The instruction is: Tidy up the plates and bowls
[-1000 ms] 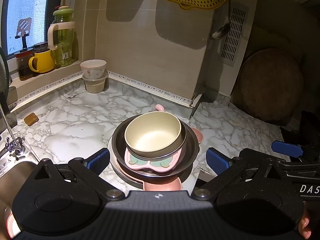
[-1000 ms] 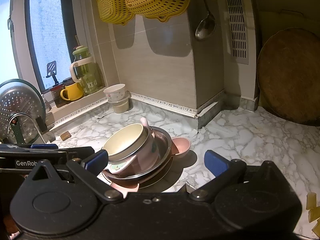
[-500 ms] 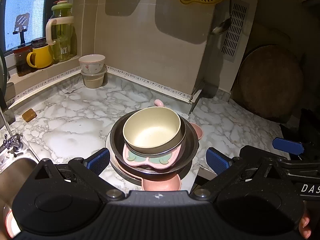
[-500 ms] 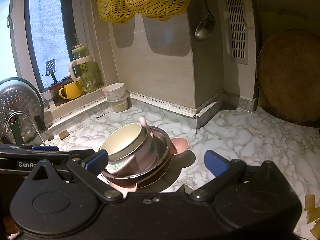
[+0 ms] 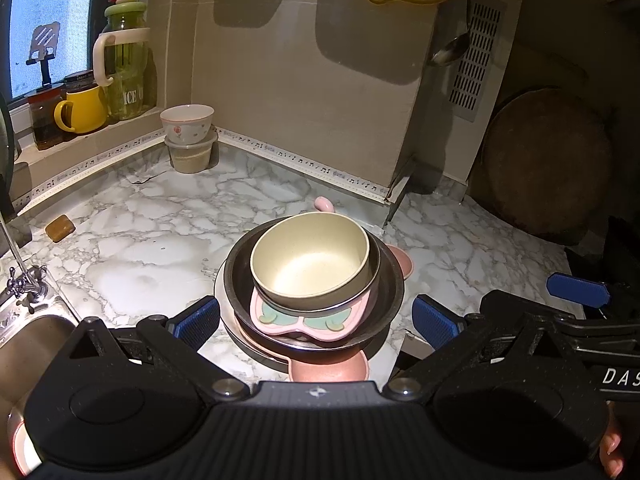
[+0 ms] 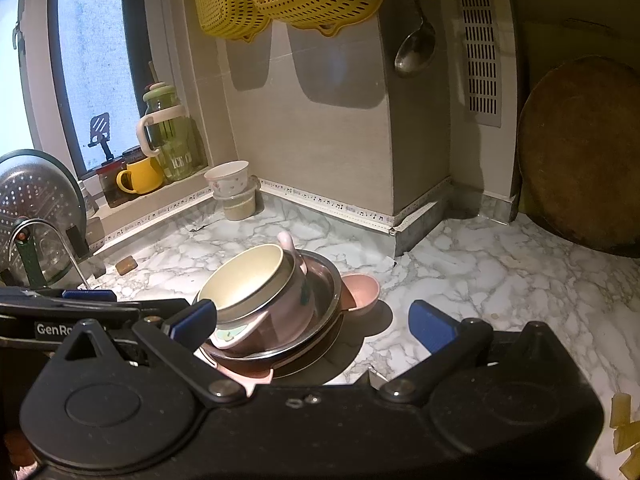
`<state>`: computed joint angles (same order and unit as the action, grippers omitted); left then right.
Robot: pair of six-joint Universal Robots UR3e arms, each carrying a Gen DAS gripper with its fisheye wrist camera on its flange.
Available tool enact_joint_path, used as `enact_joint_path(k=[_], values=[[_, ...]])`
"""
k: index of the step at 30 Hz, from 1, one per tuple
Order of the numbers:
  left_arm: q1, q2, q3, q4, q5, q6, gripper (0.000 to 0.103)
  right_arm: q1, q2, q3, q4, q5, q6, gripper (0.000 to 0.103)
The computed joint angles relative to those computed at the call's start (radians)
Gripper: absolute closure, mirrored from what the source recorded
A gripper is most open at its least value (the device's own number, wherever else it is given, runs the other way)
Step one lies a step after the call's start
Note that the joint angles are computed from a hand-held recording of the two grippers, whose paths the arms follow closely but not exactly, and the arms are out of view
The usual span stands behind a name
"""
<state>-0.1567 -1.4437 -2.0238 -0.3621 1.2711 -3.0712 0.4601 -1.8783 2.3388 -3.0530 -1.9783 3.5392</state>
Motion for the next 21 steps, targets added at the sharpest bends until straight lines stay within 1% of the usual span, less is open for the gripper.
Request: enact_joint_path(k=[16,21], values=[[0.002,-0.017,0.016,-0.013,0.006,-0.006,0.000,-0.042,0.007,-0.013,0.011,0.047,-0.033,0.000],[-0.008,-0.049,0.049,-0.018,0.019,-0.019,0.000,-0.066,0.010,-0.013,0.010,0.073,-0.048,0.000]])
